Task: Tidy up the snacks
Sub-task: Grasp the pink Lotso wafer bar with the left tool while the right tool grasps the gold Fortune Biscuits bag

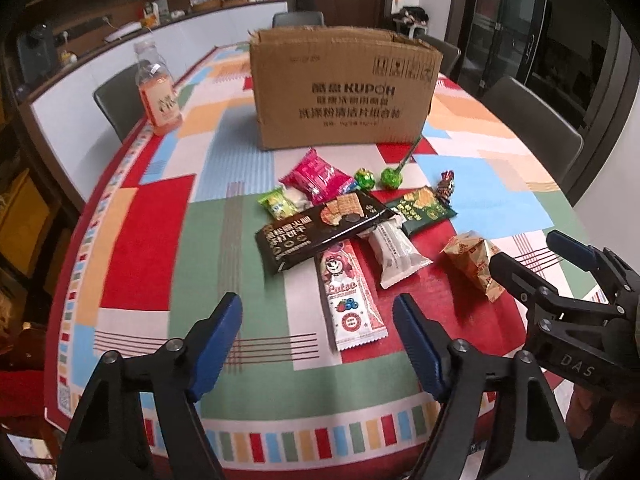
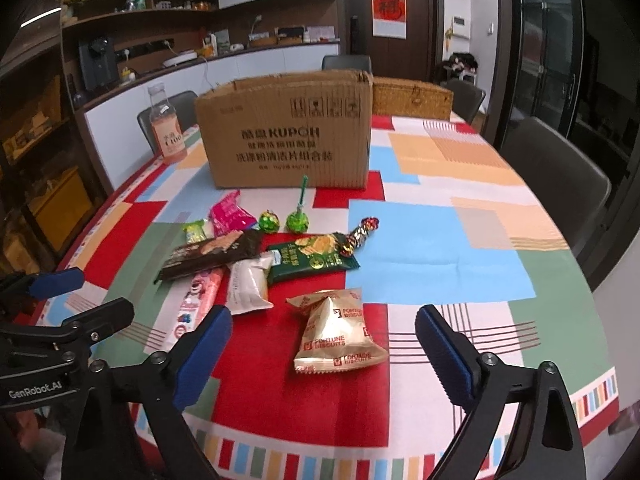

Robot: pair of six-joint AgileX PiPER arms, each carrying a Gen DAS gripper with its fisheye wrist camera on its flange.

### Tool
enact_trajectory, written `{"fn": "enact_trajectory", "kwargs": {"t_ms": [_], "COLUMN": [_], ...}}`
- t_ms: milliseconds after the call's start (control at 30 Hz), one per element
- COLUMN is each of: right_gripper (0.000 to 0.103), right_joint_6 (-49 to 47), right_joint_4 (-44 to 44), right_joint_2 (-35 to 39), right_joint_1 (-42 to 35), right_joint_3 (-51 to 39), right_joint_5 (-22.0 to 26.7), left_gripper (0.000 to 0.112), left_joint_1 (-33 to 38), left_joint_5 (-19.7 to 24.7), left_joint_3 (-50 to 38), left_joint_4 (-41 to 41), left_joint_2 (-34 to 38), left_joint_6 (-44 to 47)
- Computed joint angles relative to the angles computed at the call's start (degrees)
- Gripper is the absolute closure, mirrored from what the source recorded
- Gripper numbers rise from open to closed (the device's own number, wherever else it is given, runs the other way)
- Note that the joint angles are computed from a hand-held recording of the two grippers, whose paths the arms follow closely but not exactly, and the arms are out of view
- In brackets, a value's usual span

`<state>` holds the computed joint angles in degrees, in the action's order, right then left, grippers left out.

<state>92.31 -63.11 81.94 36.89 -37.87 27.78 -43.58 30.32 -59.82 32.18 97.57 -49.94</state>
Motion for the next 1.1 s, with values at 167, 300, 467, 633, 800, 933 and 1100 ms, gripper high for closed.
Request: {"fn": "enact_trajectory", "kwargs": {"t_ms": [167, 300, 467, 633, 800, 933, 1100], "right_gripper": [0.020, 0.023, 0.027, 0.034, 0.041, 0.047, 0.049], "right_joint_6": [-6.44, -11.15, -17.60, -26.65, -34.77, -39.59, -38.05], "right_joint_4": [5.01, 8.80, 14.40, 22.92, 30.82, 35.43, 33.69], "right_joint_2": [4.08, 6.97, 9.86, 12.19, 13.78, 14.78, 15.14], "right_joint_1": [-5.51, -8.65, -11.25, -13.29, -14.75, -15.34, -15.00], "right_joint_3": [-1.77, -3.33, -5.06, -6.27, -6.86, -7.41, -8.02], "right_joint_5": [-5.58, -8.64, -10.96, -12.71, -14.01, -14.23, -13.44], "left_gripper": [0.046, 0.050, 0.057, 0.068, 0.071, 0.071, 0.075], "left_joint_1": [2.35, 4.06, 5.35, 5.93, 5.78, 5.68, 5.46], "left_joint_5": [-0.18, -0.34, 0.54, 1.86, 3.24, 3.90, 3.05], "left_joint_3": [-4.86, -8.85, -12.96, -16.68, -19.59, -21.36, -22.63], "left_joint_4": [-9.09, -15.77, -21.56, -24.76, -24.30, -23.26, -19.99], "left_joint_2": [5.18, 9.19, 13.30, 17.09, 19.80, 21.40, 22.58], "left_joint_6": [9.42, 16.11, 21.60, 24.87, 24.43, 23.61, 21.14]}}
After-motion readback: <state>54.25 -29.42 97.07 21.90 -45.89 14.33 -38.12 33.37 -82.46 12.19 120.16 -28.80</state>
